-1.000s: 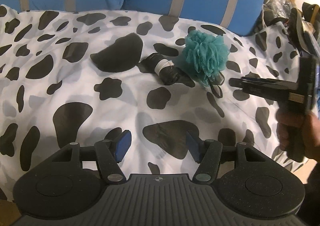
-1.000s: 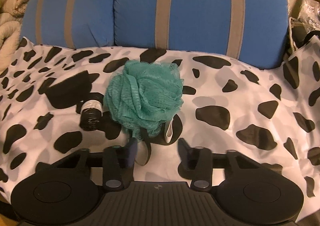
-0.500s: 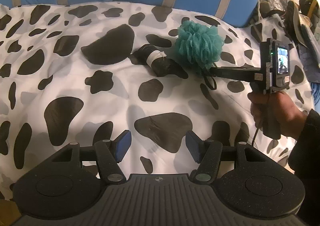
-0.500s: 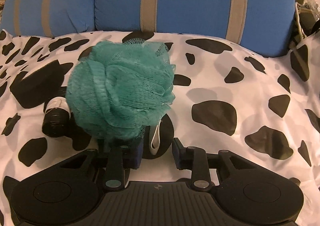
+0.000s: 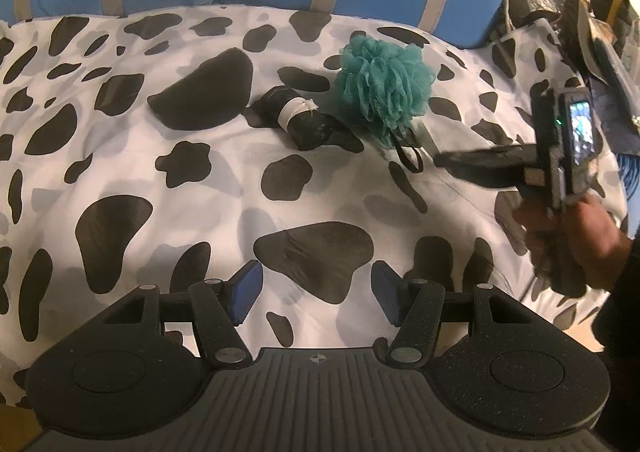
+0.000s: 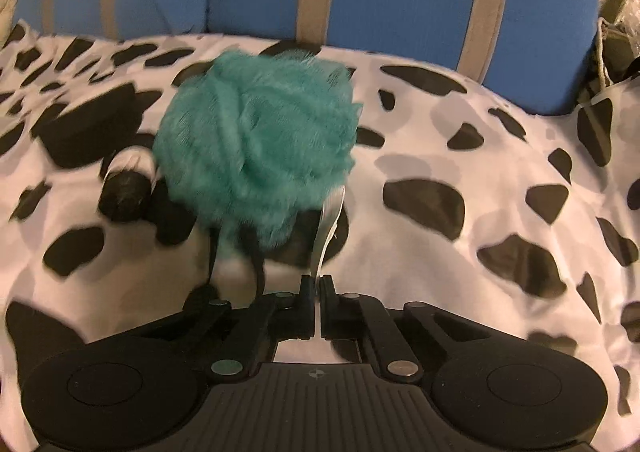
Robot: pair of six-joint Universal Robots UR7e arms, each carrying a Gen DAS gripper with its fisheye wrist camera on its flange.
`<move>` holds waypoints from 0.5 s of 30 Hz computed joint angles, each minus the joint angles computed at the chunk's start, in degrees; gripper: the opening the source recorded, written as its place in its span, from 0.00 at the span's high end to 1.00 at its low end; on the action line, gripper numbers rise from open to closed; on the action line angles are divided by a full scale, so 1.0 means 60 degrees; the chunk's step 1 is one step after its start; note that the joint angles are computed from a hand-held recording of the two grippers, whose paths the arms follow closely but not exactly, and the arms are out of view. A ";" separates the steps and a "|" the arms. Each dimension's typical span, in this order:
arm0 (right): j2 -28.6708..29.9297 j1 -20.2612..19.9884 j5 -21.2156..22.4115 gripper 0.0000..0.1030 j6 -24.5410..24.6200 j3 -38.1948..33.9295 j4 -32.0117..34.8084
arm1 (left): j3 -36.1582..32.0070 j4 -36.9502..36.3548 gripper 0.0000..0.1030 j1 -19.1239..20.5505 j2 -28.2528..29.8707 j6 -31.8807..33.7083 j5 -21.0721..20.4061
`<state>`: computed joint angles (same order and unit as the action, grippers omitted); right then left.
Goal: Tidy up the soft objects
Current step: 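Grasp the white strap beside the teal loofah with the right tool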
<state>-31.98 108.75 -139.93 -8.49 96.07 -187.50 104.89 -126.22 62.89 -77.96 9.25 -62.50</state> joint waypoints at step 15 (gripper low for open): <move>-0.1182 0.0365 0.0655 0.89 0.1462 0.1596 0.1262 | 0.0116 -0.0010 0.43 -0.0004 -0.0031 -0.0089 -0.0252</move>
